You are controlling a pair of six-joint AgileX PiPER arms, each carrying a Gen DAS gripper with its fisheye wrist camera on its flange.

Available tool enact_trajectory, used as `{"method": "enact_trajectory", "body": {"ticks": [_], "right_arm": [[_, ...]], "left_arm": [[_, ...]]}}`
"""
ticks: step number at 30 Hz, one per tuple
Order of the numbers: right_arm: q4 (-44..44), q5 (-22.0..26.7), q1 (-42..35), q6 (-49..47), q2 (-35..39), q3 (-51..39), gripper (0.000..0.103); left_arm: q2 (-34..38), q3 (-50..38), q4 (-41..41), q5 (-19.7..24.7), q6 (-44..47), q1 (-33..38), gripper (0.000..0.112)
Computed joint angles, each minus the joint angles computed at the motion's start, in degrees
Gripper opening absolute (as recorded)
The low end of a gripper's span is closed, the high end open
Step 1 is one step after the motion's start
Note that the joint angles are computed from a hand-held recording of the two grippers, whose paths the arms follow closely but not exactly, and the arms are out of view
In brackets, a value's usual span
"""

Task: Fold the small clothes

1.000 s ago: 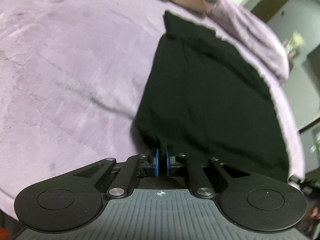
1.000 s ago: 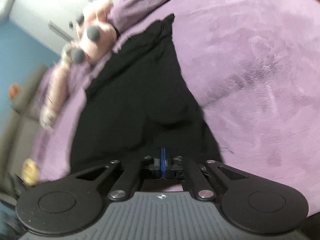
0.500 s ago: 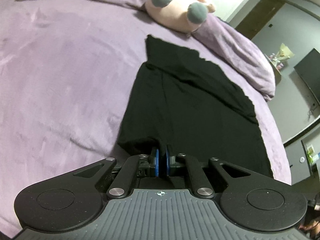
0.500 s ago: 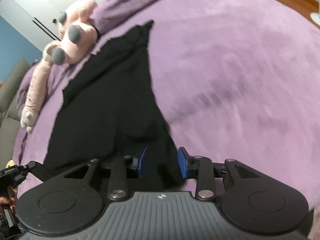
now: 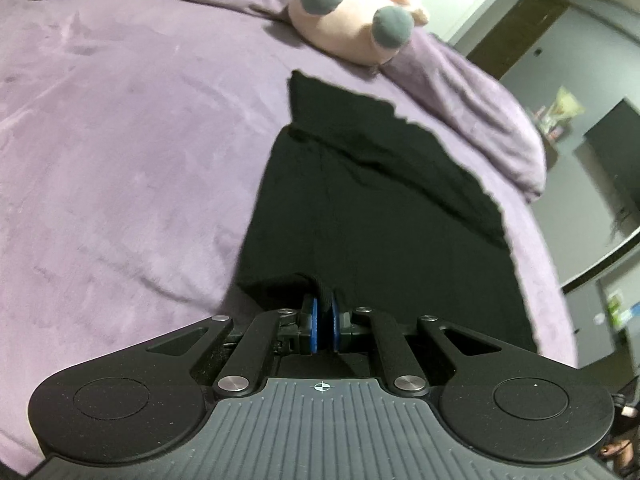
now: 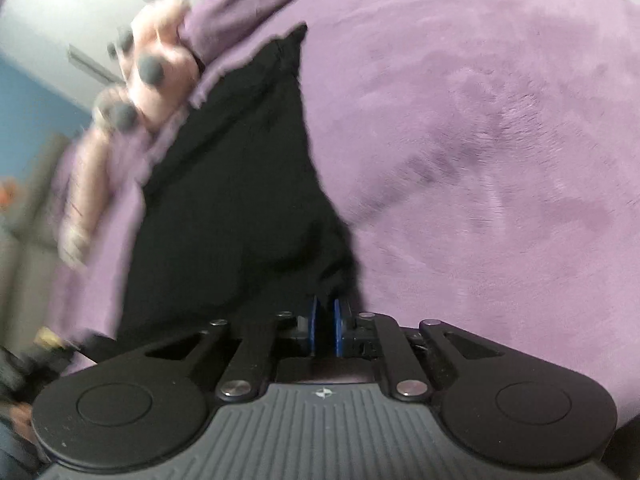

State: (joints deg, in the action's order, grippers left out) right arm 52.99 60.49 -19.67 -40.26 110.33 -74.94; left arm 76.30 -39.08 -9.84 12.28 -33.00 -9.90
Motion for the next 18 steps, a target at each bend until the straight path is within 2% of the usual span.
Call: {"method": "enact_trajectory", "body": {"ticks": [1, 3, 6, 8, 9, 11, 14, 16, 17, 18], "right_arm": [[4.1, 2.3, -1.0, 0.6, 1.0, -0.8, 0.008], [10.1, 4.0, -1.3, 2.0, 2.6, -2.6, 0.008], [16.9, 2.9, 0.5, 4.8, 5.6, -7.4, 0.008], [17.3, -1.2, 3.4, 6.4, 7.7, -12.6, 0.008], [15.8, -3.5, 4.9, 7.6, 8.7, -15.4, 0.008], [11.2, -10.0, 8.4, 9.2, 10.6, -20.4, 0.008], [4.1, -18.6, 12.4, 11.7, 12.3, -24.3, 0.012], [-4.3, -26.2, 15.1, 15.0, 11.4, -24.0, 0.032], [-6.6, -27.9, 15.5, 15.0, 11.2, -23.7, 0.047], [-6.6, -28.6, 15.4, 12.8, 10.6, -22.6, 0.051]], "left_arm": [[0.0, -0.7, -4.0, -0.1, 3.9, 0.8, 0.008], [0.6, -2.7, -9.7, -0.4, 9.8, 2.4, 0.008], [3.1, -6.5, -14.1, -1.1, 14.0, 5.0, 0.008], [5.7, -9.0, -17.2, -1.8, 16.5, 7.0, 0.008], [7.5, -10.4, -16.1, -2.1, 15.0, 7.8, 0.008], [11.1, -13.0, -13.3, -2.1, 10.2, 9.0, 0.008], [16.6, -16.7, -2.6, -1.3, -2.9, 9.6, 0.010], [18.7, -17.8, 0.9, -0.2, -7.3, 10.2, 0.013], [19.2, -17.3, 2.3, -1.2, -8.4, 10.2, 0.019], [19.3, -16.5, 4.9, -2.3, -9.6, 9.9, 0.025]]}}
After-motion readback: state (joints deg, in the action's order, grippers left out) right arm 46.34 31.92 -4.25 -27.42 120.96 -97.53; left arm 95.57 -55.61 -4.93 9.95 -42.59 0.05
